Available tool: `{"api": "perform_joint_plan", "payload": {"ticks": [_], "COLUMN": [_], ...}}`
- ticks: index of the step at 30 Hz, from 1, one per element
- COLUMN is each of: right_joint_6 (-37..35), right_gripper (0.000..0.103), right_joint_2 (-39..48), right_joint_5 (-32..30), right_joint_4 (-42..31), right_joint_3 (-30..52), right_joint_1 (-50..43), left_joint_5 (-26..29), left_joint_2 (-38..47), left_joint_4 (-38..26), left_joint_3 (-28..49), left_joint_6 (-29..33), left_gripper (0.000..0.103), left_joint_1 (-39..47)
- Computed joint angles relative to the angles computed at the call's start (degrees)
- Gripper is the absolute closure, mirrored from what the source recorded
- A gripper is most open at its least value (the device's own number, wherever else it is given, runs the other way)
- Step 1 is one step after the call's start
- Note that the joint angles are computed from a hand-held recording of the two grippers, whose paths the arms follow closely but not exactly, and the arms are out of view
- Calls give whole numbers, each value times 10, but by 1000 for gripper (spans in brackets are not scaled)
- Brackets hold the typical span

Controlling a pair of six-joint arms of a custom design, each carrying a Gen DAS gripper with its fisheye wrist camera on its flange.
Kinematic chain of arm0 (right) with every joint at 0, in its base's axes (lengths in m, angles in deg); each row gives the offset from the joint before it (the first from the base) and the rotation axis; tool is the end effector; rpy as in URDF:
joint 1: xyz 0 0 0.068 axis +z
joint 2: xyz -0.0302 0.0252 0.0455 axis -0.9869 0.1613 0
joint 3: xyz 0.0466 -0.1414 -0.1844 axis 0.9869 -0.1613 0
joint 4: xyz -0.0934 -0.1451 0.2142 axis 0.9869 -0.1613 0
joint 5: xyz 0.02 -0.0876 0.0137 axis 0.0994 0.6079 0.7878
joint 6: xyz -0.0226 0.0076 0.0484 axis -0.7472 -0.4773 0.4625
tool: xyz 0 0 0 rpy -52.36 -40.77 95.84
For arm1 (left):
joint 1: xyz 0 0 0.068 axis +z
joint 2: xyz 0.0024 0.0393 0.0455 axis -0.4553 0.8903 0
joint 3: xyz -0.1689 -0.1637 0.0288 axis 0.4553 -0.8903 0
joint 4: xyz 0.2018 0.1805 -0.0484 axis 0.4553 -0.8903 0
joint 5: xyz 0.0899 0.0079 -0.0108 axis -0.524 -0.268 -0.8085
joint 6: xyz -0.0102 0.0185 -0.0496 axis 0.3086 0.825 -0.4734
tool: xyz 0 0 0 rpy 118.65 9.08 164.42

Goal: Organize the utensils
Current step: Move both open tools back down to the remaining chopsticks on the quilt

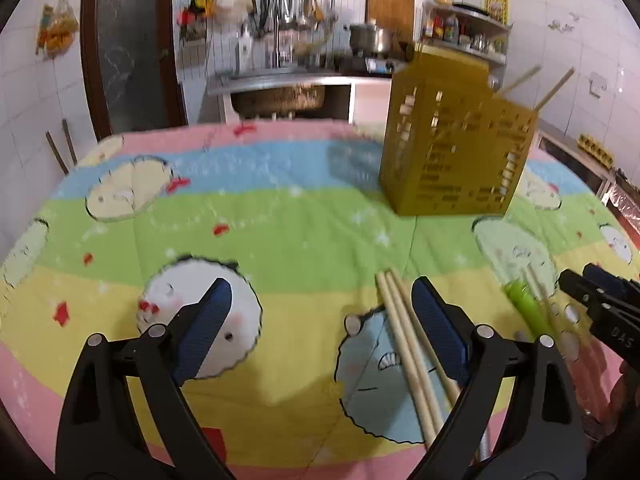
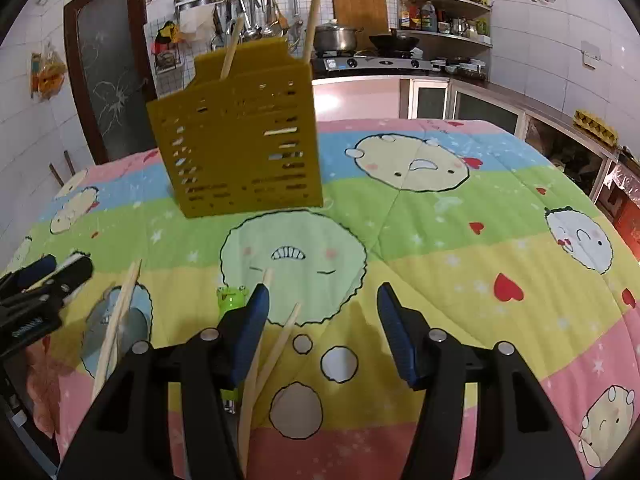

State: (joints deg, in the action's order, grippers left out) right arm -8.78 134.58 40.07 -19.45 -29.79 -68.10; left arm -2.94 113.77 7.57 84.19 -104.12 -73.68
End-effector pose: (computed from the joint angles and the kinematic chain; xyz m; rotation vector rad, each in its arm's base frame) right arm 0.2664 0.0604 0.1002 -0.1351 2.3048 0.1961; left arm 0.2875 -0.2712 0.0502 -0.2574 2.2728 0.0753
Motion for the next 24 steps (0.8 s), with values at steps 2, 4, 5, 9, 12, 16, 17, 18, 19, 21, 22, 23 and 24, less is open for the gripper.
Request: {"api": "perform_joint_plan", "payload": {"ticks": [2,4,5,9,12,16,17,18,19,21,22,23,24], "right_joint_6": [4,7,6,4,6,6,8,9,10,11,12,14,14], "right_gripper": [46,46,46,46,46,46,46,46,46,46,46,46,46], "right_joint_2": [-3,-9,-7,11,24,37,37,38,39,47,49,50,51], "right_joint_5": [-2,-1,3,15,16,20,21,22,22,16,14,16,18], "right_joint_4": [0,-3,-5,-12,-23,-33,-33,-34,-35,-40,-42,-44,-45], "right_joint_3": [-3,-5,-3,9,21,30,30,31,31,37,39,40,40], "right_joint_1": [1,2,6,19,24,29,29,30,29,27,25,26,26], "left_joint_5": [18,28,34,58,64,85,90,94,95,95,96,97,99], "left_joint_2": [5,4,4,15,33,40,41,41,41,42,42,44,44], "left_joint_4": [-4,0,5,-4,-30,-34,-35,-33,-32,-33,-34,-35,-35], "left_joint_3": [3,-1,-4,6,32,37,38,37,36,36,37,39,40], "left_joint_6": [-4,-8,-8,-7,-7,-9,-11,-11,-10,-11,-10,-10,-9], "left_gripper": [14,14,14,14,14,14,14,14,14,14,14,14,13], "left_joint_1": [7,11,13,17,16,24,26,28,29,29,29,30,31]}}
